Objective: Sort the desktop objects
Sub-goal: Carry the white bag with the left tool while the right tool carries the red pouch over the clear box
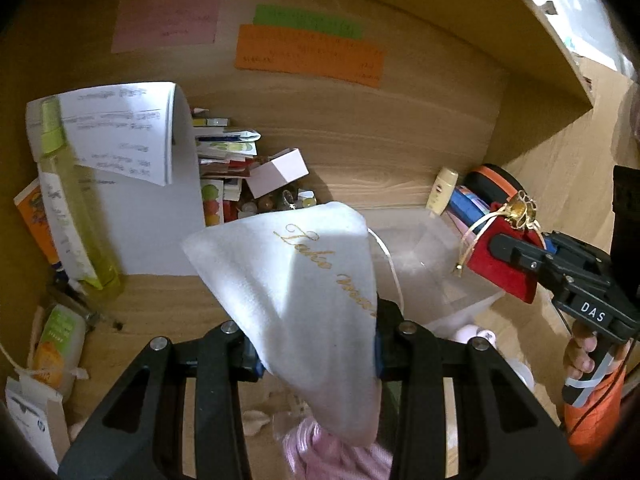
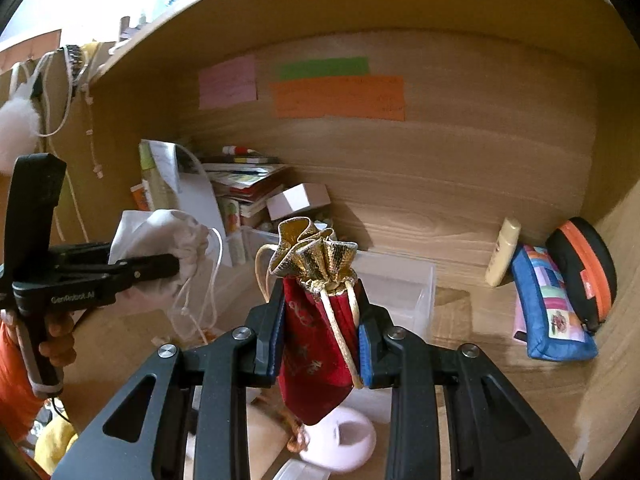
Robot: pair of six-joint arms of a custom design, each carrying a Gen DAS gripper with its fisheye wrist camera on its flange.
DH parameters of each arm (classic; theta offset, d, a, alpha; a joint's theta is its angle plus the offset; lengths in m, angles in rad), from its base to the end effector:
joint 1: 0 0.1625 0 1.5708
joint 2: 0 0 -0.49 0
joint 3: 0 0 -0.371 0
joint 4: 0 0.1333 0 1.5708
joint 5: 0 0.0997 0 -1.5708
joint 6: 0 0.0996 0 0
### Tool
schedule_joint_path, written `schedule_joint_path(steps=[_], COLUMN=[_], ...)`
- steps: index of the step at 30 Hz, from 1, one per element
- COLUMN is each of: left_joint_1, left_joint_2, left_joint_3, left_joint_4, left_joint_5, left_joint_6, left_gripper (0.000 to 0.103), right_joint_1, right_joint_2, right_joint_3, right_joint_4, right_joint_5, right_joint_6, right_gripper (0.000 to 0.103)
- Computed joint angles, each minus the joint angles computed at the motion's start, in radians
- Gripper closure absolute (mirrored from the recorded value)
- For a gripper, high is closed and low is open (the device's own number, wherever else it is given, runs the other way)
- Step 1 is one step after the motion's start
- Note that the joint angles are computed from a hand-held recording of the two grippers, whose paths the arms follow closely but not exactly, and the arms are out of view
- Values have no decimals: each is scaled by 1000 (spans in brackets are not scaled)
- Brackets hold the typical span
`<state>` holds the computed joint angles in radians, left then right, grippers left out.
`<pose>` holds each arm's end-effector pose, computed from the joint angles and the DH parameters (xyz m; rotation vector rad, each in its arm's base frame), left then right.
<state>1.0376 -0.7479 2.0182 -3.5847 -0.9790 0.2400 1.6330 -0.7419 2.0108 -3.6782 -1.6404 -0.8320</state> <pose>-0.1415 -0.6113 0.1480 0.6586 2.3959 -1.0617 0.1642 -0.6030 0.1471 1.0779 -2.3404 1.0305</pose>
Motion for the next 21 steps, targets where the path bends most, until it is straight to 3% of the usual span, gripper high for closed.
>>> schedule_joint_path(steps=[10,15,21], left_joint_1=[37,33,29], left_joint_2=[77,109,114], left_joint_3=[-120,-133,-120], left_joint_4=[108,105,41], left_joint_5=[-1,33,30], left_joint_6=[-18,35,61], left_gripper=[65,64,41], right_joint_1=[-31,-33,-33], right_joint_2=[44,54,58], right_joint_3=[-120,-123,-129], right_joint_4=[197,205,221], right_joint_5=[-18,-46,-63], right_joint_6=[54,48,49], right_gripper=[77,74,74])
